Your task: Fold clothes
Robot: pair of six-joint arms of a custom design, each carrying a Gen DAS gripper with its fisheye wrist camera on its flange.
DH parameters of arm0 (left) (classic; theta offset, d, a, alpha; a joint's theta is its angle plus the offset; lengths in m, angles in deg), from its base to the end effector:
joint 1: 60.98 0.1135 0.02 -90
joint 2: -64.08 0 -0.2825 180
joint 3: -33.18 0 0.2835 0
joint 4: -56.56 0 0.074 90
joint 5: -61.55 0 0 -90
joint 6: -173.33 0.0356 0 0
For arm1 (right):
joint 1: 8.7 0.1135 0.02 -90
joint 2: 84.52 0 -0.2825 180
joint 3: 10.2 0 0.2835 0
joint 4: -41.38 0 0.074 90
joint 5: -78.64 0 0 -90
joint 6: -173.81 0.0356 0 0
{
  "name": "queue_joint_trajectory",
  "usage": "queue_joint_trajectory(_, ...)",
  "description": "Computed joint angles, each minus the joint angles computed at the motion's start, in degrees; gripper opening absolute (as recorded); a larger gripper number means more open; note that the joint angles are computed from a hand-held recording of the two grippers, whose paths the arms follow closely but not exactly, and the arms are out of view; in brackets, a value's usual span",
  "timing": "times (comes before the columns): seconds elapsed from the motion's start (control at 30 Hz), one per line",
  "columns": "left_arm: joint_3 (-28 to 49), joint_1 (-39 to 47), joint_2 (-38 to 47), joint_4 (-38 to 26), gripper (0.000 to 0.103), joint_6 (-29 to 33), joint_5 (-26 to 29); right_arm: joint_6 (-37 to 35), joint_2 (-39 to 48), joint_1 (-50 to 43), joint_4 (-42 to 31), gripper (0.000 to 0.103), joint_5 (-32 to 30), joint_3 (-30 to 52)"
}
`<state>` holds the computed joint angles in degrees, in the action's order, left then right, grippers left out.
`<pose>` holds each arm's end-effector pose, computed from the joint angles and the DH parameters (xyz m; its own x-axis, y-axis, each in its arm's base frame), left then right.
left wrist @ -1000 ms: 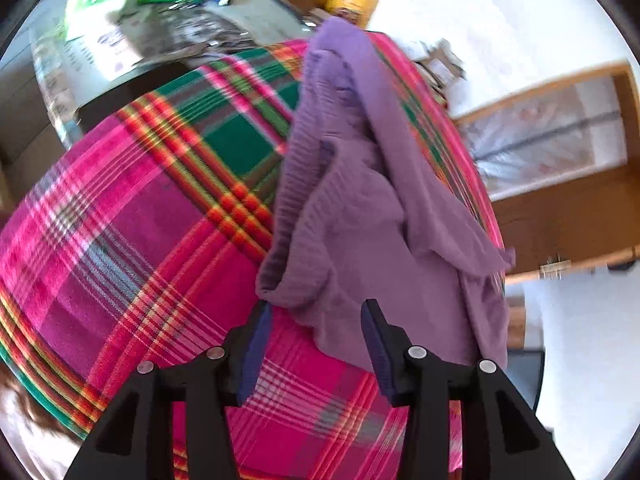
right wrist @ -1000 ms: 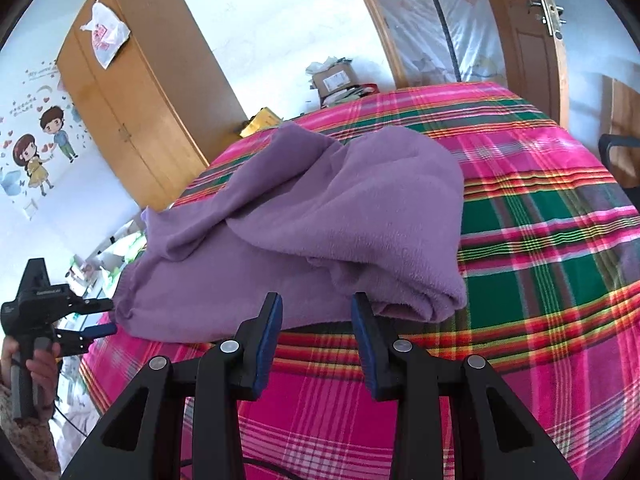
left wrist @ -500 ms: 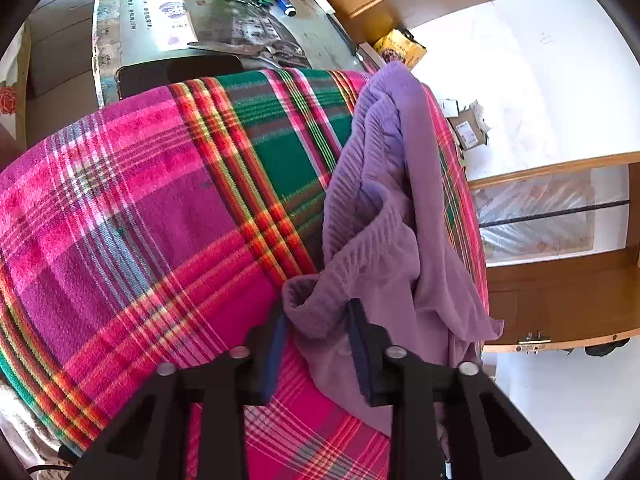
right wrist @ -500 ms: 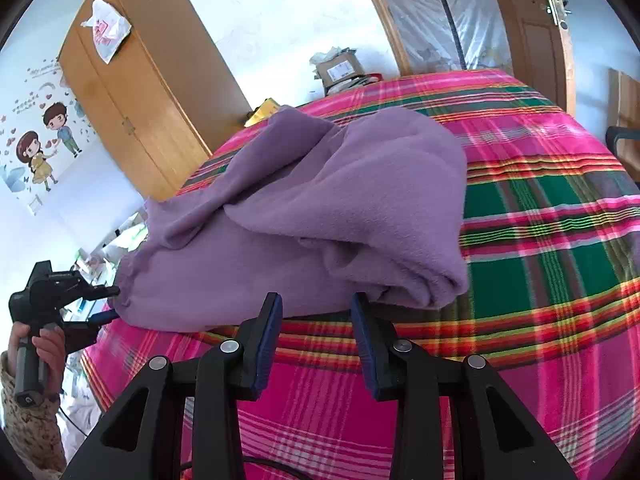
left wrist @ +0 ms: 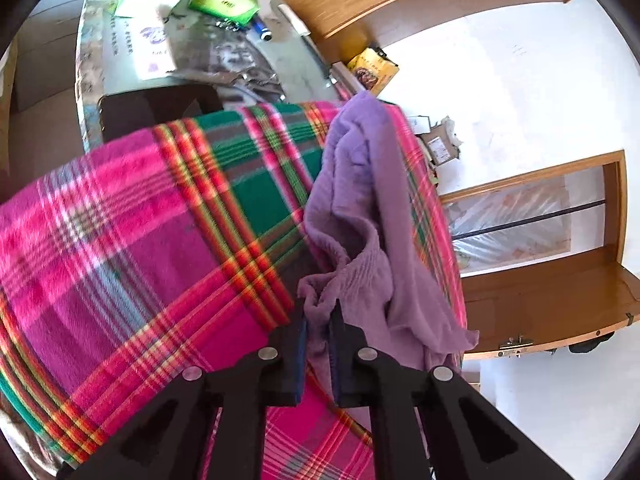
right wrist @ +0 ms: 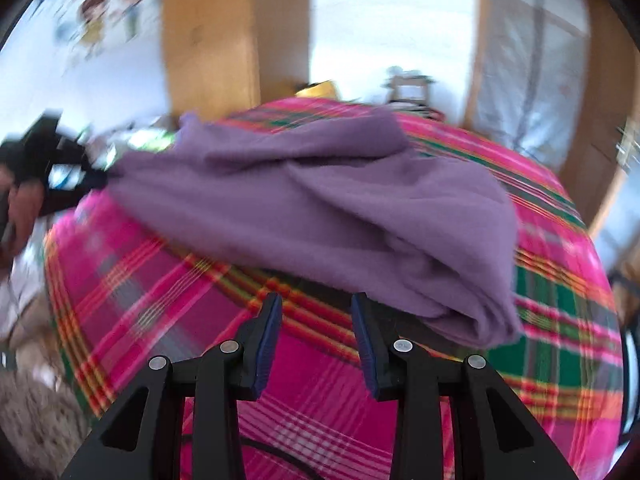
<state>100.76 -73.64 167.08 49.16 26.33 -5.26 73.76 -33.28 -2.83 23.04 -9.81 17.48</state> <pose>0.3802 -0.0998 0.1519 -0.7665 -0.6179 -0.1750 -0.2930 0.5789 -0.7609 0.1837 0.0179 0.1473 -0.6398 -0.2411 -0.7297 -0.1969 0.9692 -0.1477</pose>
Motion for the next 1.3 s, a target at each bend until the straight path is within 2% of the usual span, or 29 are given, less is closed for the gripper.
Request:
queue_joint_trajectory(0.1, 0.31, 0.36, 0.28, 0.18, 0.009, 0.0, 0.77, -4.4, 1.34, 4.72, 3.2, 0.037, 7.46, -0.33)
queue_joint_trajectory(0.23, -0.13, 1.22, 0.27, 0.69, 0.009, 0.29, 2.15, -8.19, 4.74, 6.62, 5.49, 0.038, 10.89, 0.62)
queue_joint_trajectory(0.33, -0.2, 1.45, 0.23, 1.04, 0.009, 0.33, 2.39, -9.1, 0.75, 9.1, 5.25, 0.038, 15.78, -0.67)
queue_joint_trajectory(0.47, 0.83, 1.57, 0.94, 0.97, 0.009, 0.62, 2.59, -13.62, 3.4, 9.32, 7.96, 0.038, 17.98, -1.43)
queue_joint_trajectory(0.57, 0.63, 1.91, 0.75, 1.37, 0.009, 0.76, 3.19, -13.82, 6.0, 6.95, 8.65, 0.038, 16.44, -0.82)
queue_joint_trajectory(0.67, 0.67, 2.36, 1.01, 1.63, 0.009, 1.0, 3.76, -13.16, 8.03, 5.64, 9.61, 0.028, 16.32, -0.31)
queue_joint_trajectory(0.7, 0.71, 2.44, 1.07, 1.61, 0.009, 1.01, 3.93, -13.02, 8.64, 5.8, 9.92, 0.016, 16.88, -0.12)
queue_joint_trajectory(0.73, 0.72, 2.54, 1.09, 1.6, 0.009, 1.04, 4.11, -12.57, 9.34, 6.09, 9.72, 0.008, 17.57, 0.52)
queue_joint_trajectory(0.8, 0.59, 2.92, 0.8, 1.68, 0.009, 1.21, 4.52, -10.55, 7.35, 6.46, 7.75, 0.005, 17.0, 1.0)
queue_joint_trajectory(0.9, 0.08, 3.61, 0.01, 1.97, 0.009, 1.46, 4.8, -8.02, -0.5, 7.87, 2.94, 0.004, 16.73, 0.7)
queue_joint_trajectory(1.03, -1.27, 5.08, -2.21, 1.94, 0.009, 2.13, 5.07, -5.58, -7.76, 13.73, -5.51, 0.003, 19.02, 2.44)
queue_joint_trajectory(1.13, -2.38, 6.34, -3.95, 1.19, 0.009, 2.61, 5.33, -4.96, -9.45, 16.51, -9.36, 0.003, 19.2, 4.31)
queue_joint_trajectory(1.3, -3.85, 8.07, -5.12, -0.52, 0.009, 5.12, 6.24, 0.08, -12.96, 23.33, -16.91, 0.003, 20.44, 5.07)
